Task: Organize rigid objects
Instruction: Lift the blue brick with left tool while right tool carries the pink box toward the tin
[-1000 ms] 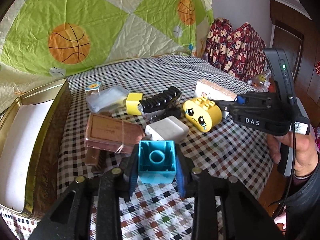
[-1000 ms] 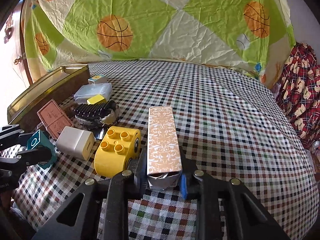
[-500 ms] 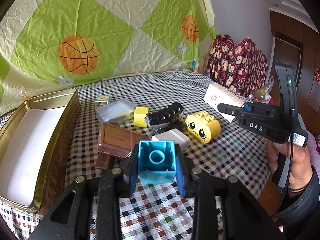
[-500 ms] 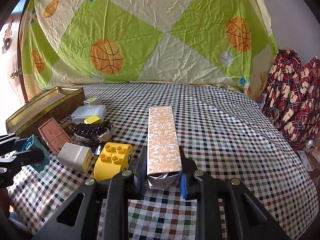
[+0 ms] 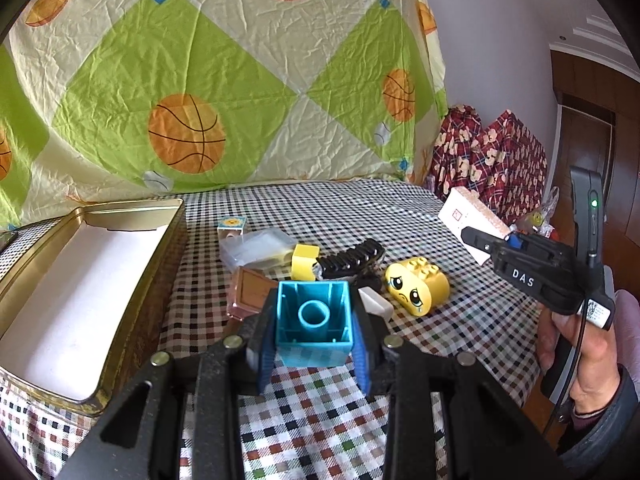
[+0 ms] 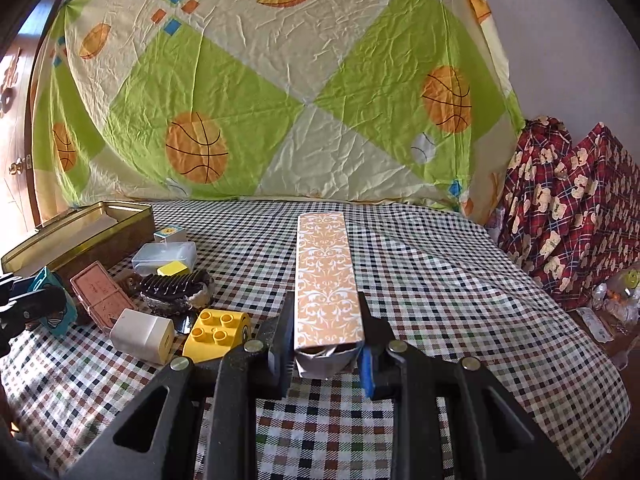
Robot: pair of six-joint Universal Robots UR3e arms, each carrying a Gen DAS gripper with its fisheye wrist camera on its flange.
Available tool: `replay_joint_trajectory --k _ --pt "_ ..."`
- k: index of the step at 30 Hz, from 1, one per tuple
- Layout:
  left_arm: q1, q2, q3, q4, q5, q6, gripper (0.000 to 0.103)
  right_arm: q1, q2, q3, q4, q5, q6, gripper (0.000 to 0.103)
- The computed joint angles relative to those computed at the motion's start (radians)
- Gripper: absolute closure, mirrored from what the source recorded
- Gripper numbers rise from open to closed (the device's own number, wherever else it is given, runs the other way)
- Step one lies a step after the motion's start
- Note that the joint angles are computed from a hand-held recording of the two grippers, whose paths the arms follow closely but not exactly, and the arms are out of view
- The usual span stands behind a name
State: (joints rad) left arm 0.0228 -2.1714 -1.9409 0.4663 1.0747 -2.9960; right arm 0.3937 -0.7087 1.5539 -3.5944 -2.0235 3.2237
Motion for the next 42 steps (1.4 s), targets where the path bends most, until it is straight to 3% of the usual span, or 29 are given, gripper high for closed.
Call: replay_joint_trajectory --k 16,42 --pt "0.030 -0.017 -0.072 0.206 0.009 -0.031 0.073 0.063 0.058 -0.092 -0.002 -0.044 0.021 0.076" --pt "0.099 -0.016 -0.135 0.316 -0.023 -0.064 0.073 0.183 0.199 -0.366 0.093 -0.072 -0.003 0.076"
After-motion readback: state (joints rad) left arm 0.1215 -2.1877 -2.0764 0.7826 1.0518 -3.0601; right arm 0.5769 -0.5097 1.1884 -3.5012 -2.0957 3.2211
